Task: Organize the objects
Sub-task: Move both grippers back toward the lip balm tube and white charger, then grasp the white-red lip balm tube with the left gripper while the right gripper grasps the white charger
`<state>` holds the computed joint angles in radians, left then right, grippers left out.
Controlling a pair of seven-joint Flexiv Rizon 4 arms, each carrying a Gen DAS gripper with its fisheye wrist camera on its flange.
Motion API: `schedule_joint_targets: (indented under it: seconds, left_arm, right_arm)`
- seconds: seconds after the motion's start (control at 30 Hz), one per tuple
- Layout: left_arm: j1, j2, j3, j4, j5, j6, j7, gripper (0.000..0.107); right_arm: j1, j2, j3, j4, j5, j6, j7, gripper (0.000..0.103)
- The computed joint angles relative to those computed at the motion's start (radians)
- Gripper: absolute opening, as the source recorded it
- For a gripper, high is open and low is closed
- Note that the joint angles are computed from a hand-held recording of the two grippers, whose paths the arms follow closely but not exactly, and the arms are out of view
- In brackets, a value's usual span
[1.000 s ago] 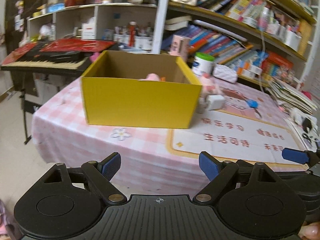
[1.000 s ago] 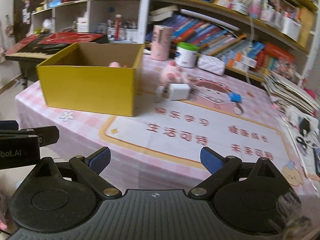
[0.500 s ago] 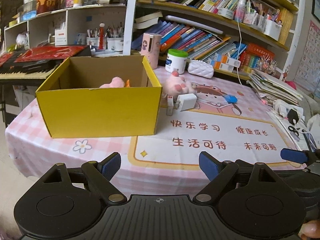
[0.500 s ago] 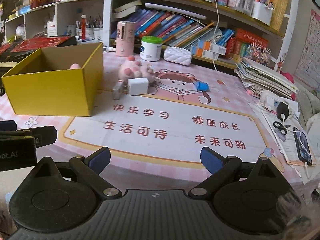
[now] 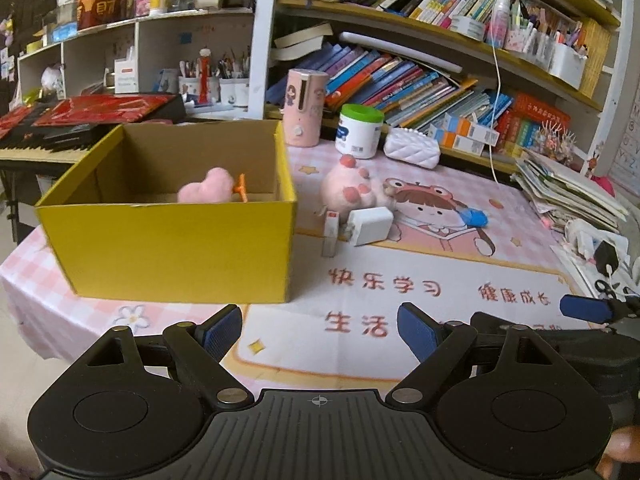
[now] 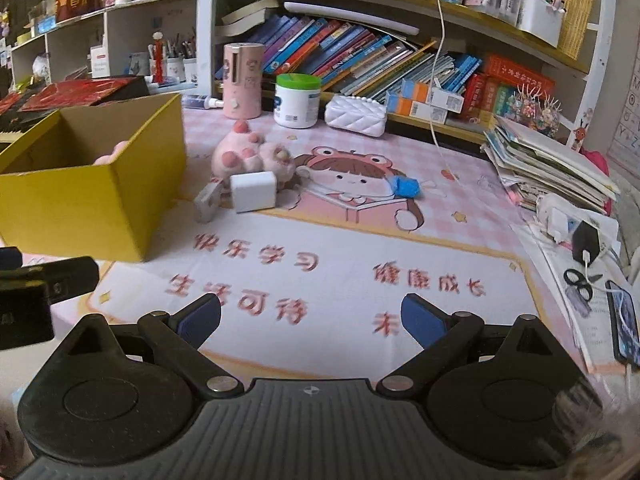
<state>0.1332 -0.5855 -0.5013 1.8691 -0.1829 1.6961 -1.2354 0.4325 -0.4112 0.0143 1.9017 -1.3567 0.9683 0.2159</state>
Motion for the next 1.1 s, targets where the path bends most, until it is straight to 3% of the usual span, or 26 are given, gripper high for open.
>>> schedule_joint_targets:
  seconds: [0.13,0.27,0.4,0.53,0.67,0.8,0.93,1.1]
  left_arm:
    - [-0.147,-0.03,0.135,-0.085,-0.03,-0.022,-0.042,0.082]
    - [-0.261,-0.07,0.241,-0.178,-0.056,-0.07,-0.078,0.067]
    - [-0.382,-0.113,0.371,-0.275,-0.066,-0.116,-0.139,0.064]
    - [-0.52,-0.177,0.548,-0.402,-0.037,-0.167,-0.238,0.062]
    - [-0.651,-0.273,0.757,-0.57,0.027,-0.275,-0.38,0.053]
    - [-0.721,-0.383,0.916,-0.753,0.089,-0.42,-0.52,0.046]
    - [-0.716,-0.466,0.95,-0.915,0.144,-0.555,-0.559,0.043]
    - [-0.699,-0.556,0.968,-1.088,0.226,-0.689,-0.58,0.043]
  right_arm:
    - [-0.044,-0.005,-0.021,-0.002,-0.016,0.052,-0.023,0.097]
    - [-0.091,-0.018,-0.042,-0.01,-0.039,0.12,-0.053,0.097]
    - [-0.132,-0.036,-0.062,-0.024,-0.057,0.19,-0.082,0.097]
    - [-0.168,-0.06,-0.082,-0.045,-0.072,0.265,-0.116,0.097]
    - [-0.195,-0.079,-0.102,-0.061,-0.095,0.334,-0.136,0.097]
    - [-0.223,-0.094,-0.114,-0.069,-0.107,0.39,-0.159,0.097]
    - [-0.239,-0.104,-0.113,-0.057,-0.028,0.439,-0.255,0.097]
    - [-0.231,-0.094,-0.15,-0.034,-0.007,0.471,-0.268,0.097]
